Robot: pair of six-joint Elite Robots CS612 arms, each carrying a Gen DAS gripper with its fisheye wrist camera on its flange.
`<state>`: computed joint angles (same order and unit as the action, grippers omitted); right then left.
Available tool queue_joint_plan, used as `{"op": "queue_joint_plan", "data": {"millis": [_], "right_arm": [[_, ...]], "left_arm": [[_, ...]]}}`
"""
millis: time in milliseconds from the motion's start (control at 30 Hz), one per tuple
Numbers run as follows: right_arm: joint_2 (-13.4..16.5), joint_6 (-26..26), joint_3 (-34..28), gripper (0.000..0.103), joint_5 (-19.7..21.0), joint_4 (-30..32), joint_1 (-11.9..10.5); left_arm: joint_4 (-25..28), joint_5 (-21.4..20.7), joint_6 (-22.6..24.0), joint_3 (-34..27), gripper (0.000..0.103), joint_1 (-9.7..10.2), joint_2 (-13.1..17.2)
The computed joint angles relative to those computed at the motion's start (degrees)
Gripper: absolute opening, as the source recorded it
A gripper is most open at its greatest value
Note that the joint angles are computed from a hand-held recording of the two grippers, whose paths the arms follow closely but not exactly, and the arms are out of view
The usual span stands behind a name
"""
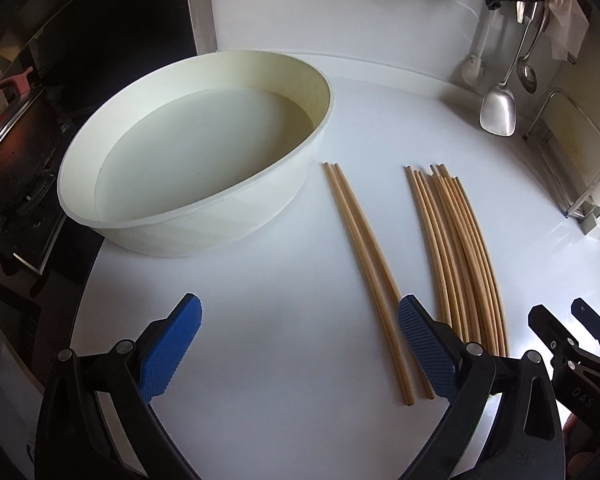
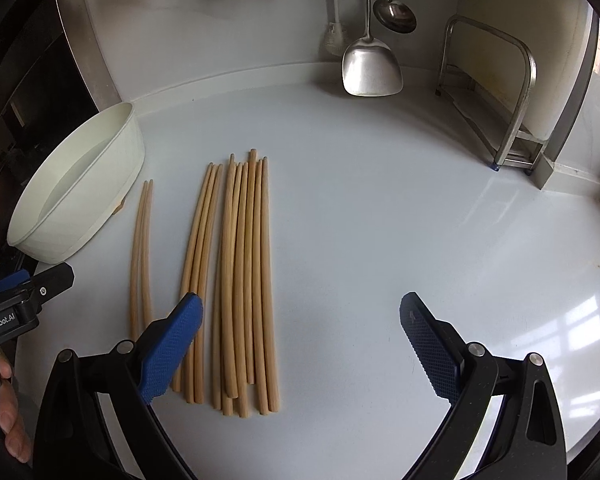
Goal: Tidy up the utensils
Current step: 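Move the left tool and right tool toward the wooden chopstick pile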
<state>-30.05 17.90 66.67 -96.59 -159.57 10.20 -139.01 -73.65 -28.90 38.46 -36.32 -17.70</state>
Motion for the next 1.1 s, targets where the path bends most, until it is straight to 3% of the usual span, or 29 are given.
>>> {"op": "queue_joint_plan", "data": {"millis": [400,1100], "right_arm": [[3.4,-1.7,-3.3,0.095,-3.1,0.1,-0.2],[4.3,-6.5,-4.5,0.094,-6.9,1.4,0.5]], "left_arm": [[0.9,0.1,-3.3,-4.3,0.097,0.08,3.7],[2.0,0.7,-5.9,-5.0,0.097,-0.22,4.6]]}}
